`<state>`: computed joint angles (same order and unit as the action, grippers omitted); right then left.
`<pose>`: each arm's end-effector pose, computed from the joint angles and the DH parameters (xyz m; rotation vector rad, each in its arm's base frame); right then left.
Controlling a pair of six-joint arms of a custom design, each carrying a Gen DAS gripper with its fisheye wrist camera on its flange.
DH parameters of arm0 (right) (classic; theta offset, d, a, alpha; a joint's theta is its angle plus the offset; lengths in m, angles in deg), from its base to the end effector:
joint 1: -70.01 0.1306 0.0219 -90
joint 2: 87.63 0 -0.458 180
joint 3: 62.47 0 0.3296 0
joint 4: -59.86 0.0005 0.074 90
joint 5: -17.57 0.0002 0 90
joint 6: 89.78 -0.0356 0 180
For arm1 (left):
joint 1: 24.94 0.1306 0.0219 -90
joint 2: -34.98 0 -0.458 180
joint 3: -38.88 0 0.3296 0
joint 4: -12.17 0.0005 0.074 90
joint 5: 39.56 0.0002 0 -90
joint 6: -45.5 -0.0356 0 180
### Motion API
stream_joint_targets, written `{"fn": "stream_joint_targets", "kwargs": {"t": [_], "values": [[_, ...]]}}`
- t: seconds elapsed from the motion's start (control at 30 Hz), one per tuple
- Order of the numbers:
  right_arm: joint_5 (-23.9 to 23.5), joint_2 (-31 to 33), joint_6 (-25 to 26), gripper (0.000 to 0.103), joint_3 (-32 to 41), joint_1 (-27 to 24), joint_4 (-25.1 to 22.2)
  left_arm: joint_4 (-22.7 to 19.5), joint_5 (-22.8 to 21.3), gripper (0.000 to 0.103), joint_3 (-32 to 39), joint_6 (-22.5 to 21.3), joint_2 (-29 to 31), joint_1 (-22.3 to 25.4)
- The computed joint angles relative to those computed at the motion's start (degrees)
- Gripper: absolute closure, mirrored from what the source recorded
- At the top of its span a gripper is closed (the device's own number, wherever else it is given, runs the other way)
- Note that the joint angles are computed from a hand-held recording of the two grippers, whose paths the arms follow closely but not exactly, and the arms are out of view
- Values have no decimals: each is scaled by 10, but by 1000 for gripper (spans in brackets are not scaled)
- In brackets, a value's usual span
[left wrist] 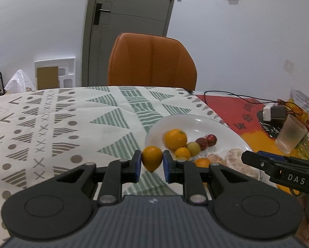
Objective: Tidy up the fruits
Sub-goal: 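Carry the small orange and greenish apricot onto the white plate and open both grippers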
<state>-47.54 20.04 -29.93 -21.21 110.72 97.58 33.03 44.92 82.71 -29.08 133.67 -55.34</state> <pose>0.3027 0.2400 0.2137 0.0772 2.0357 0.3308 0.3218 -0.1854 0.2525 0.2290 2.1708 -0.3548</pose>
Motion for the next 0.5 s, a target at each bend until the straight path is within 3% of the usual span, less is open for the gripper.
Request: {"fn": "stream_joint_targets", "kwargs": {"t": [0.3, 0.5], "values": [[-4, 3, -11, 51, -16, -3, 25, -18, -11, 82, 16, -9, 5, -22], [-9, 7, -16, 50, -17, -1, 29, -22, -19, 76, 15, -18, -1, -30]]}}
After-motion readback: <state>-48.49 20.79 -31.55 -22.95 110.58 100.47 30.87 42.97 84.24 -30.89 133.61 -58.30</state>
